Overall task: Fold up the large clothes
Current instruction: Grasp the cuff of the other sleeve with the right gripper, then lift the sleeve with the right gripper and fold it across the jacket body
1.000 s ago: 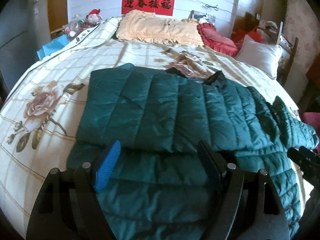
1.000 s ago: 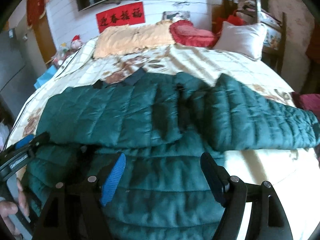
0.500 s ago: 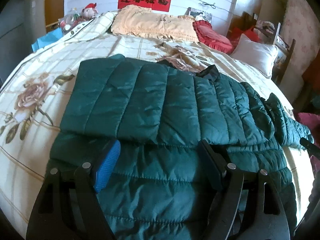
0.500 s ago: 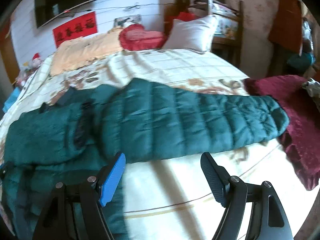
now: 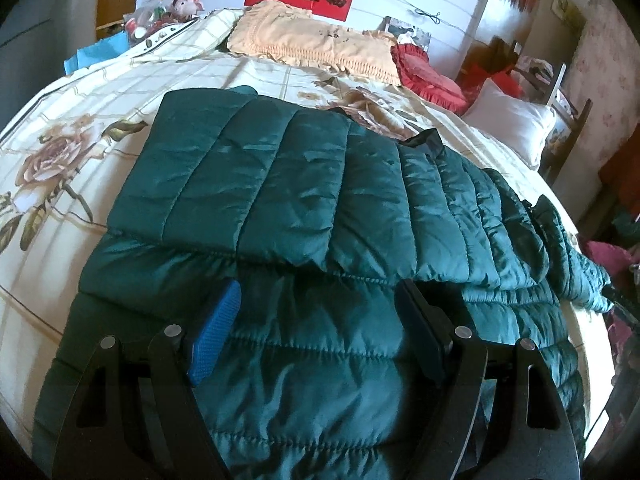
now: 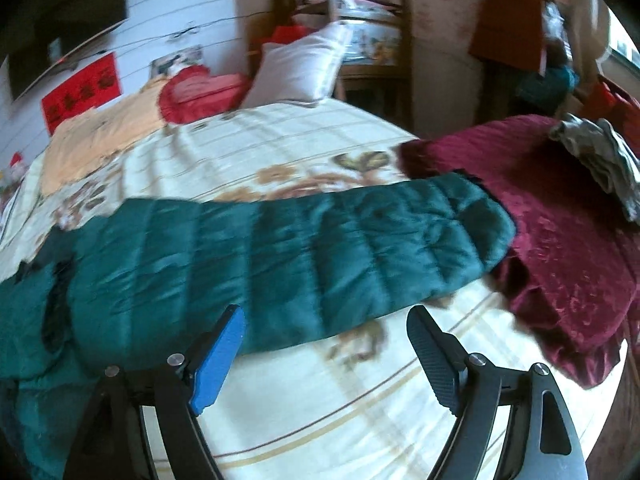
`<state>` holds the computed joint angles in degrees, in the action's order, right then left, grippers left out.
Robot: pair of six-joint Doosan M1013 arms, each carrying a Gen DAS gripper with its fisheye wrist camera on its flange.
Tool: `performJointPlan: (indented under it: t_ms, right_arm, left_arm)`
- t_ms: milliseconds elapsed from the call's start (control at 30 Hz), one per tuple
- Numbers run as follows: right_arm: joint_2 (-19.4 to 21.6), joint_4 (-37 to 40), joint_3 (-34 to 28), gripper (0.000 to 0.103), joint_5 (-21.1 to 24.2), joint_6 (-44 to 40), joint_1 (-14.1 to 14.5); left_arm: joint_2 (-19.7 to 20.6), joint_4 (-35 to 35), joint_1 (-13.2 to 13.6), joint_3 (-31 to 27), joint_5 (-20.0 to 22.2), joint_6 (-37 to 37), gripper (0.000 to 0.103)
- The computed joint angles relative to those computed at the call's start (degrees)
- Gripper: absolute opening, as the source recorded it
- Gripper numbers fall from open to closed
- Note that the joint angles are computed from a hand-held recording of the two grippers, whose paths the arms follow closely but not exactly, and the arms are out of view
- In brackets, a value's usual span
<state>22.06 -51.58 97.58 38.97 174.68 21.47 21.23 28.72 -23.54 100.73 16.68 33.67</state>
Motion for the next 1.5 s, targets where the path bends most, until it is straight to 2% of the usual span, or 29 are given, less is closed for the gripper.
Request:
performJointPlan:
  t_ms: [233, 500, 600, 700, 733, 767, 800, 867, 967, 1133, 1500]
  right_arm:
    - [-1.0, 0.06, 2.03, 0.085, -0.22, 7.16, -3.76]
    - [-0.02, 6.71, 1.7, 0.085, -3.72, 7.78, -7.85]
    - [0.5, 10.06, 2.12, 0.085, -7.78, 7.8, -9.55]
    - [1.4, 7.15, 1.33, 0.085, -7.0, 9.6, -9.35]
    - [1.78, 5.85, 0.86, 0.08, -6.11, 9.92, -9.14]
    - [2.07, 5.69, 0.44, 0.069, -5.69, 9.16, -9.07]
    - [2.41, 5.25, -0.11, 0.063, -4.78, 8.16, -8.87]
    - [2.74, 4.87, -0.66, 0.033, -4.12, 6.6, -8.71]
    - [1.88, 1.97, 0.08, 0.015, -4.78, 8.95, -8.5]
    - [-1.47, -6.73, 2.81, 0.011, -9.38, 15.81, -7.59]
    - [-5.53, -15.14, 3.09, 0.009, -17.32, 15.38, -4.02]
  left_arm:
    - [-0.26, 5.05, 0.12, 1.39, -2.71, -5.74, 0.08]
    - [0.11, -0.88, 0.53, 1.18, -3.38, 0.08, 0.08]
    - [0.19, -1.79, 0.61, 1.19, -3.69, 0.87, 0.08]
    - [0.21, -1.88, 0.61, 1.14, -3.59, 1.03, 0.08]
    - [0.18, -1.98, 0.62, 1.18, -3.62, 1.17, 0.08]
    - [0.18, -1.98, 0.62, 1.18, -3.62, 1.17, 0.08]
    - [0.22, -2.43, 0.64, 1.14, -3.61, 1.61, 0.08]
    - [0.38, -2.7, 0.58, 0.94, -3.51, 1.88, 0.08]
    - [0.41, -2.72, 0.56, 0.91, -3.57, 1.88, 0.08]
    - [0.41, -2.84, 0.55, 0.91, -3.66, 1.93, 0.08]
    - [-0.05, -4.19, 0.88, 1.55, -5.6, 2.26, 0.08]
